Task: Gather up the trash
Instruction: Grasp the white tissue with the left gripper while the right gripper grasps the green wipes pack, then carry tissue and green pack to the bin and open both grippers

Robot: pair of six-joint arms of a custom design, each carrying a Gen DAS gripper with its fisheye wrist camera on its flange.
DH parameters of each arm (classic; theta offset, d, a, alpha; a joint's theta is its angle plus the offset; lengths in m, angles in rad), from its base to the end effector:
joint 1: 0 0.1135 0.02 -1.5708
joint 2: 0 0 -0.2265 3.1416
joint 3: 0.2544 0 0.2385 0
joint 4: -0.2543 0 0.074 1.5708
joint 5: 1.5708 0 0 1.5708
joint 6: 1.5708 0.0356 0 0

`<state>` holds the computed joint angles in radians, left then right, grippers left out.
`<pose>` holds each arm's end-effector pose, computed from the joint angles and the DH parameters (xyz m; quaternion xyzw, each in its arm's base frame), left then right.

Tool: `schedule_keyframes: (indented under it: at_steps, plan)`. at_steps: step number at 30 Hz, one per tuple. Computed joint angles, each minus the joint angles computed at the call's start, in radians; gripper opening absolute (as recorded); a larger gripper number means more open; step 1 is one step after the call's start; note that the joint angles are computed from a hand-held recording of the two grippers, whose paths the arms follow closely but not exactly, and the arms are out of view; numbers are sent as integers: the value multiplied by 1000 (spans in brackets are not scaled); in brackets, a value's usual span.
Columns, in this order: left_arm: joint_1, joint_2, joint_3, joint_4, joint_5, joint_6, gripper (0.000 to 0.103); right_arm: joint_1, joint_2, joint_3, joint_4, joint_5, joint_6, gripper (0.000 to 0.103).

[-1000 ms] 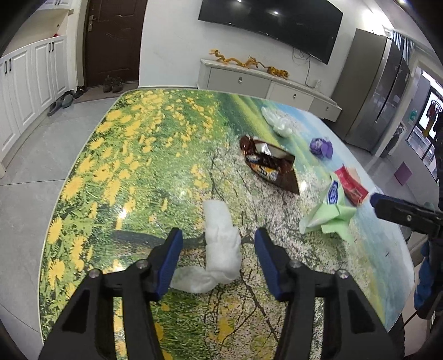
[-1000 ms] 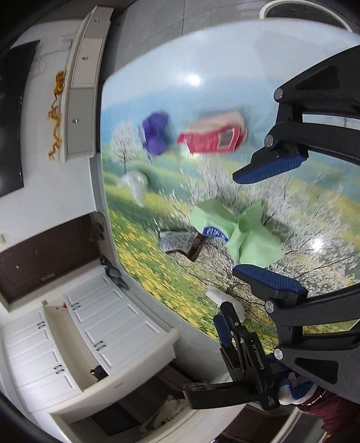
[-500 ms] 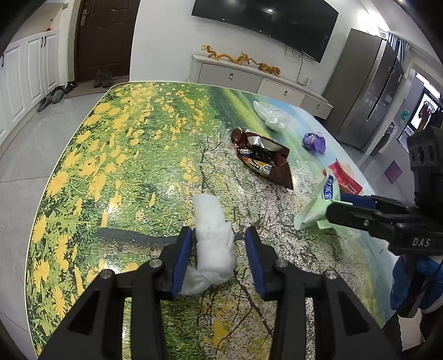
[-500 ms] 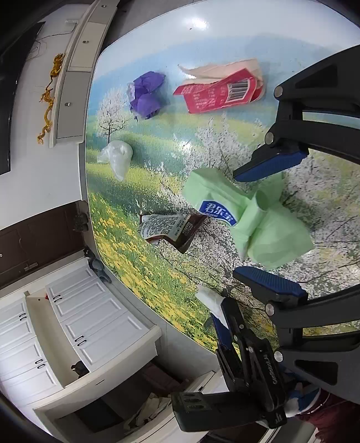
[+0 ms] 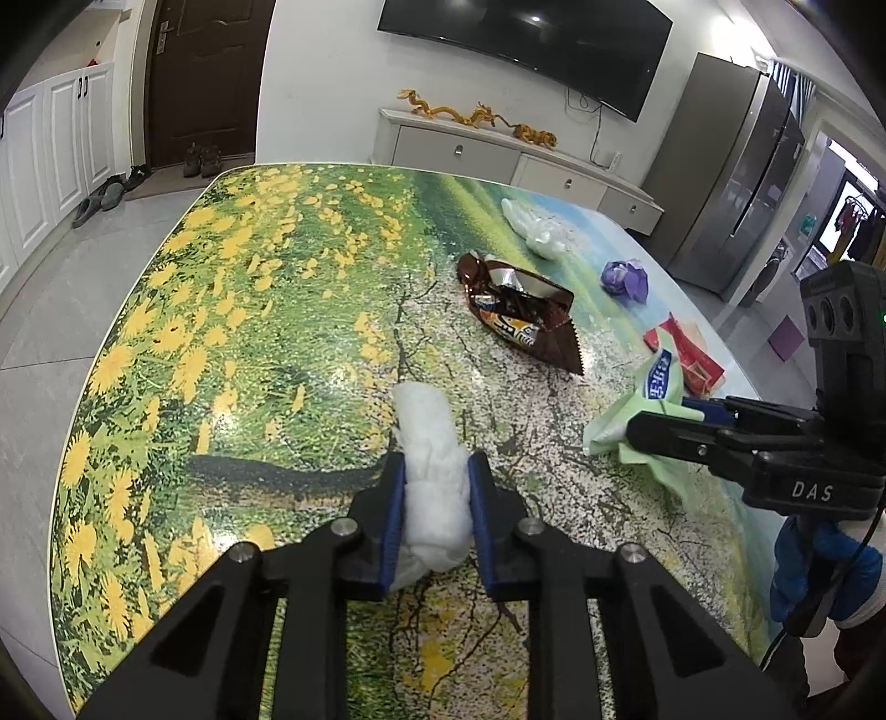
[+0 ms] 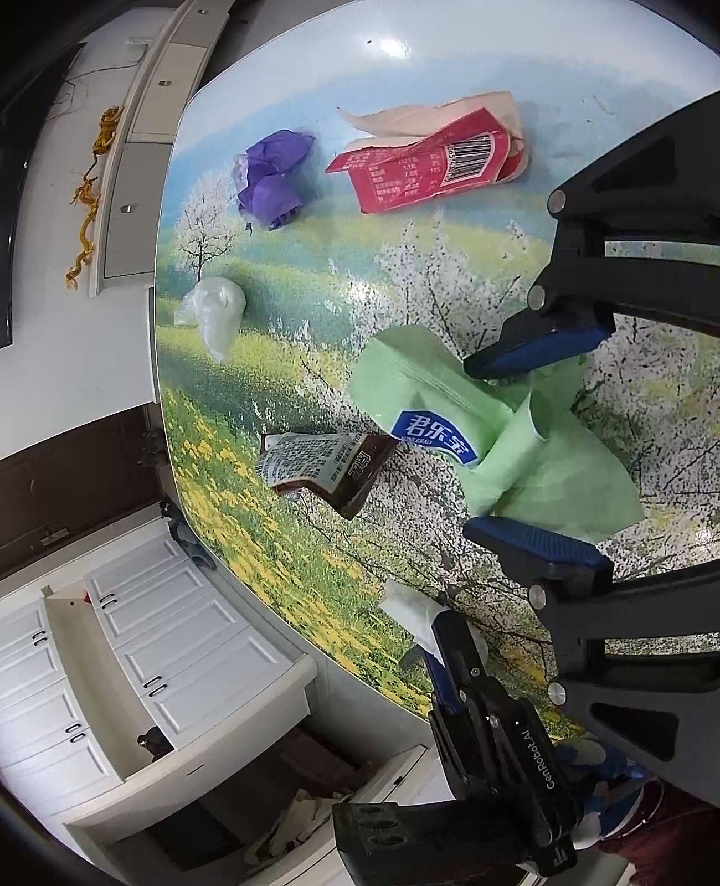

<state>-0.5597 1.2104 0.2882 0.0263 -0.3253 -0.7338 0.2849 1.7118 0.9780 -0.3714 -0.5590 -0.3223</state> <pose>0.1710 -0.0937 0.0936 -0.1344 0.9229 -0.0750 0.3528 0.2924 0.1053 0.1347 -0.3403 0.8735 0.2642 0.2268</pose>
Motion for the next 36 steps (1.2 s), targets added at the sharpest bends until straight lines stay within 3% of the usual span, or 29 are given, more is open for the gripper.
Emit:
schedule_keyframes:
  at_steps: [6,20,28,36]
  plan:
    - [5,-19,-9,-13,-11,-20,20,-13,-28,-17,-24,-44,-28,32]
    - [-195,-151,74,-278,-222,-170,20,-156,-211,-60,-177,-166,-148,31]
    - [-343,-130,229,-473,-356,-280,20,-397,-288,-14,-340,-260,-289,31]
    - [-413,41,433,-509,-392,-263,20,-733,-175,152,-482,-354,-455,31]
